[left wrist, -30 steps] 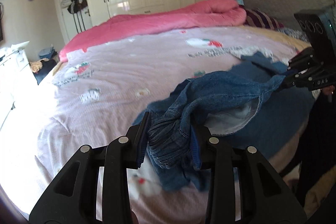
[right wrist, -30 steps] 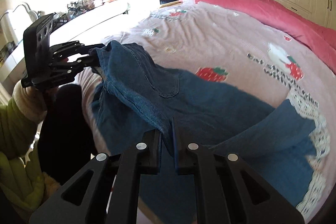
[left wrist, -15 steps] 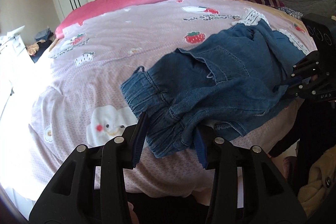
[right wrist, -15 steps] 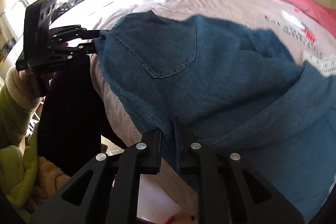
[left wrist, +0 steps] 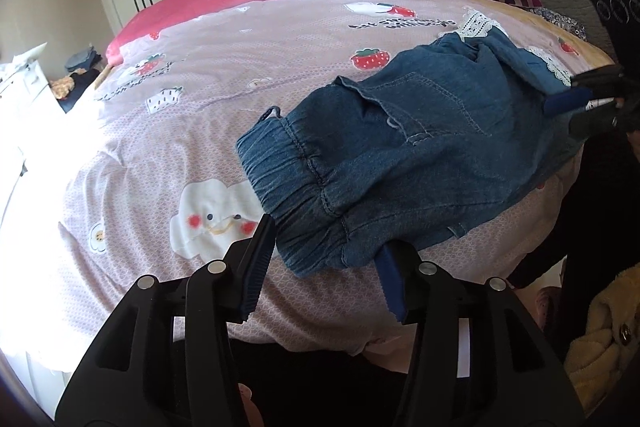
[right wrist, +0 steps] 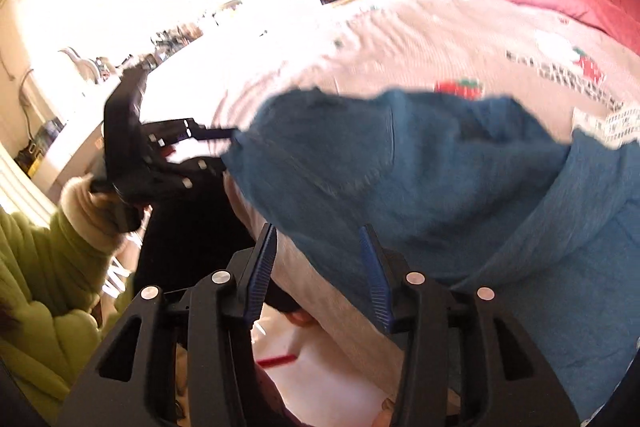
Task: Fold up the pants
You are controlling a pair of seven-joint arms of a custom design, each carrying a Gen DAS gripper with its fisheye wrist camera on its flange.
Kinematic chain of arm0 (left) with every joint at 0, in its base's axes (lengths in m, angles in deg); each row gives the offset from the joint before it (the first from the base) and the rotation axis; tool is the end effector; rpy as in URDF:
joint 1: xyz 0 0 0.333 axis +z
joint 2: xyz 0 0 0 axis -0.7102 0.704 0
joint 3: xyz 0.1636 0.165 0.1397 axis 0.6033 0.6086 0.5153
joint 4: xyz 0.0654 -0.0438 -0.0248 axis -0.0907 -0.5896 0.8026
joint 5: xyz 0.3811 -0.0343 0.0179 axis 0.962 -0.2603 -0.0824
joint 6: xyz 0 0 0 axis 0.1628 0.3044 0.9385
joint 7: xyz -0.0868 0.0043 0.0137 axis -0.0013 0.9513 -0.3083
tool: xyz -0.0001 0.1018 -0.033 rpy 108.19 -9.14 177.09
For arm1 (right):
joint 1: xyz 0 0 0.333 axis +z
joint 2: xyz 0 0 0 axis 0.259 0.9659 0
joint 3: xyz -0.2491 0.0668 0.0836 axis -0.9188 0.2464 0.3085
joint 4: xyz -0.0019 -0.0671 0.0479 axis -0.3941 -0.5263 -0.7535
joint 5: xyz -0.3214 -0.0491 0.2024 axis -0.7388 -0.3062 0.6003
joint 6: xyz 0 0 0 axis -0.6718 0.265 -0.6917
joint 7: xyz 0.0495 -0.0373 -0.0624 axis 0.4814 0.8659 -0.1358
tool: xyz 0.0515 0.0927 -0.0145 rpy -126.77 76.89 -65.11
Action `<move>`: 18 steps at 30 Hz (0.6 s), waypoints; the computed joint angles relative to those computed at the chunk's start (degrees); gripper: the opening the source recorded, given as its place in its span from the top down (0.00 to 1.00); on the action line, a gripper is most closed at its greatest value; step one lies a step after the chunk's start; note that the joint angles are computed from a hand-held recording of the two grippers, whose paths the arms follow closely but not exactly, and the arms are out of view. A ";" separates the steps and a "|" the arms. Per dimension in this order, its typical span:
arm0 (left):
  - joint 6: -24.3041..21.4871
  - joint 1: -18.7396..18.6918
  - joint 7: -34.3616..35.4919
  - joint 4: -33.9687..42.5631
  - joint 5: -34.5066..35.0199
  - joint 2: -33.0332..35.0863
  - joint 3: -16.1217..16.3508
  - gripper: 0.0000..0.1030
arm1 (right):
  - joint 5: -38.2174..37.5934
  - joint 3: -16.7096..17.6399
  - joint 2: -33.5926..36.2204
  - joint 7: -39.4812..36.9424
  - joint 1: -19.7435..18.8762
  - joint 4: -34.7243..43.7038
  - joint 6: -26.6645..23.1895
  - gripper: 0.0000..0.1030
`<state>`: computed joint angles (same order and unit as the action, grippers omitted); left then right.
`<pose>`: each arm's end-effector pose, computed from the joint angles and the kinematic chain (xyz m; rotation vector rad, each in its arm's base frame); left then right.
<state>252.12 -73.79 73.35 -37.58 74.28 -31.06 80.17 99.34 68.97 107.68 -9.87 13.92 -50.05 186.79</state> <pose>0.6194 -0.2387 0.3168 -1.4082 2.0945 -0.7058 0.6814 0.1546 0.3051 -2.1026 0.9488 0.0038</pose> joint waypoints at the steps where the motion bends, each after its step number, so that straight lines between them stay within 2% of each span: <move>1: 0.19 -0.20 -0.26 -0.38 0.14 -0.23 0.26 0.60 | -0.23 -0.17 0.41 0.00 0.66 0.45 1.80 0.60; 3: 0.34 -0.47 -0.74 -0.86 0.22 -0.63 0.54 0.58 | -3.18 -1.33 2.69 2.96 2.63 3.18 3.74 0.60; 4: 0.61 -0.26 -0.87 -1.35 0.07 -1.04 0.38 0.58 | -6.67 -3.18 4.49 7.47 4.67 5.15 4.74 0.60; 7: 1.48 -0.67 -1.57 -3.20 0.39 -2.73 0.95 0.55 | -15.88 -7.21 9.59 18.99 7.84 11.07 1.45 0.60; 8: 1.76 -1.02 -1.94 -3.96 0.67 -3.45 1.39 0.53 | -17.45 -7.37 10.57 20.98 8.02 11.88 0.67 0.59; 12: 3.14 -6.62 -7.31 -6.52 5.52 -6.25 7.65 0.52 | -18.85 -3.86 9.32 20.59 5.56 7.84 4.67 0.59; 15: 5.42 -12.95 -14.39 -7.42 11.71 -7.82 15.00 0.52 | -19.96 -1.67 8.77 20.80 3.82 6.08 6.07 0.59; 17: 6.33 -14.01 -17.14 -6.84 13.59 -8.12 16.27 0.52 | -19.97 -0.43 8.35 20.39 2.69 4.82 6.97 0.58; 18: 6.60 -12.48 -16.26 -6.16 12.60 -8.06 14.33 0.52 | -19.79 0.21 7.81 19.98 2.13 3.77 7.40 0.57</move>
